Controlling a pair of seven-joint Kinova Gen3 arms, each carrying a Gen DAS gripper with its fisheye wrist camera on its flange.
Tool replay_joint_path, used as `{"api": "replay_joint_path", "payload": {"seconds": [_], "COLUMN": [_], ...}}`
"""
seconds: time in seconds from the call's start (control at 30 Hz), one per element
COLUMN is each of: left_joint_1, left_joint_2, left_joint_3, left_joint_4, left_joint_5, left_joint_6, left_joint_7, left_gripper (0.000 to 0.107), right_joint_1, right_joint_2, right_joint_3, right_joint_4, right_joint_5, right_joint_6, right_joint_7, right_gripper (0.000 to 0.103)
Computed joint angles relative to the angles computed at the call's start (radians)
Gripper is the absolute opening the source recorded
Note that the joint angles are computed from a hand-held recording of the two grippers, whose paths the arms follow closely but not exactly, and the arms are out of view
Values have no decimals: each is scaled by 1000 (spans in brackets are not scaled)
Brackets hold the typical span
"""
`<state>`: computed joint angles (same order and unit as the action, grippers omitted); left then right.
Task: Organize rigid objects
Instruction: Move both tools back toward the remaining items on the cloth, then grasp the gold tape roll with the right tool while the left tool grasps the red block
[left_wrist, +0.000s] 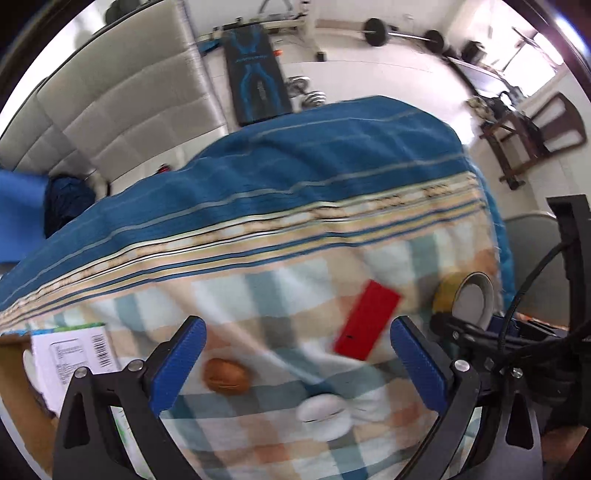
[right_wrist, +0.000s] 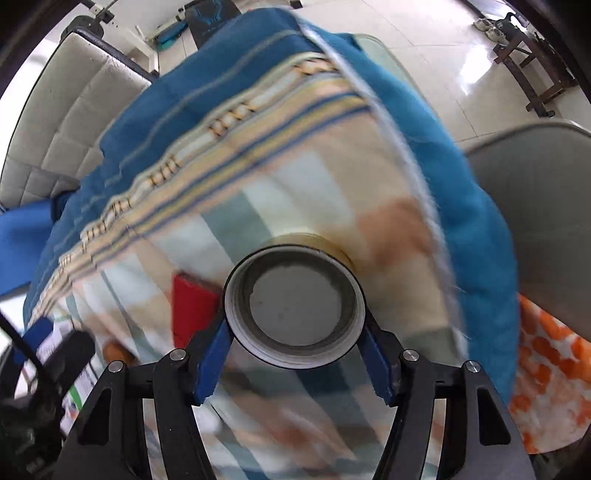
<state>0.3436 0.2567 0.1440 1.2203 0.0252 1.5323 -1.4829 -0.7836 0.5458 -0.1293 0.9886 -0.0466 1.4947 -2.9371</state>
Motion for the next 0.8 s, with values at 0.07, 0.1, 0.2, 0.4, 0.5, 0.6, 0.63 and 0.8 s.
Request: {"api": "replay_joint_path", "payload": {"seconds": [0.07,0.1,0.2,0.4,0.5,0.6,0.63,0.8], "left_joint_1": [9,15,24,21,33,77,99,134], "left_joint_2": [13,23,62,123,131,136,131,105], "left_joint_3": [13,15,25,24,20,21,21,24], "left_joint_4": [5,5,-5,-29,-29,-13,-1,8], "left_joint_5": [21,25,66,139,112,46,15,-25], "left_joint_6": [-10,-14,-15,12,31,31,20,-8], "left_joint_7": [-12,-9,-12,8,3,-11,-12,-8], "left_gripper": [102,102,102,91,79,71,68,35], "right_joint_1": [11,15,37,82,97,111,114,103], "right_joint_2": [-39,-60,-116,-189,-238,-293,-295,-294], "right_joint_3": [-8,-10,-16,-36,-42,-53,-57,-76], "right_joint_4": [43,67,140,250,314,380,383,374], "right_joint_5": [-11,-13,-20,-53,-67,-77,-76,-64], "right_joint_6": [13,18,29,-19,-70,-106,-103,-88], "right_joint_7": [12,14,20,26,16,4,7,1], "right_gripper": [67,67,67,67,67,67,67,67]}}
